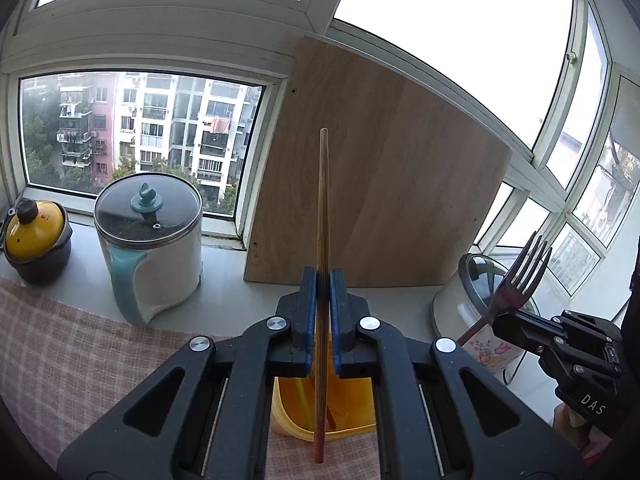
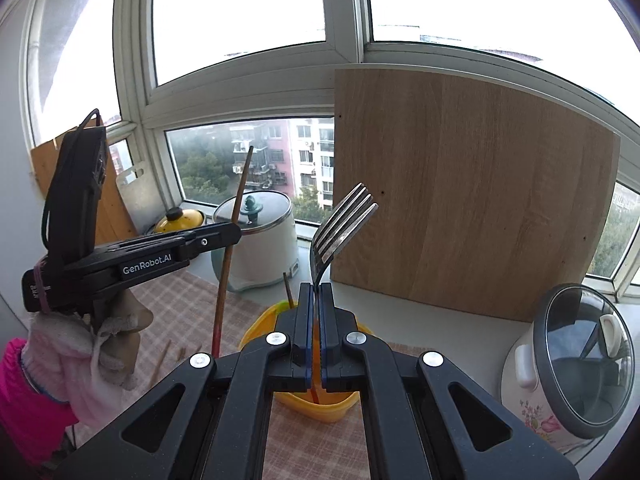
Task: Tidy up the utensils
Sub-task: 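Bring the chopstick over the yellow container with the left tool while the right brings the fork, then open both tools to drop the chopstick and fork into the yellow container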
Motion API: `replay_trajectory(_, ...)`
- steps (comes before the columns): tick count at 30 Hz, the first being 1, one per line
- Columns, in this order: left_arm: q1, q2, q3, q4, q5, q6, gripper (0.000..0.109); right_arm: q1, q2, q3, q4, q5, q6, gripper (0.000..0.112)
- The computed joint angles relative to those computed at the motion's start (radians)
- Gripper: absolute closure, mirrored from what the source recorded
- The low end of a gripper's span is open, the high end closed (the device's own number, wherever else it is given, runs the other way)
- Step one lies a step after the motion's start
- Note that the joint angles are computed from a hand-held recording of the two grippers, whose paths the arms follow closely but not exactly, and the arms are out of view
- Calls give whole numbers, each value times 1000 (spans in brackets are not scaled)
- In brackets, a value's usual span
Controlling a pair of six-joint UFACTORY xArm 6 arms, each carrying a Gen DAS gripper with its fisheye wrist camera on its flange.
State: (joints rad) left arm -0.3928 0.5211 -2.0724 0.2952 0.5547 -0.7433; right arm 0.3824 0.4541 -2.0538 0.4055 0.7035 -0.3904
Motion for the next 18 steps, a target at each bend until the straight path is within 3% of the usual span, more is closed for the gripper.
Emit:
replay_trajectory(9,-3,162,-217,47,82,-31,104,-11,79,-64,-55,47,47,111)
replay_trajectory(18,-2,120,-100,44,38,-57,104,-8,103,-73,-61,87,48,112)
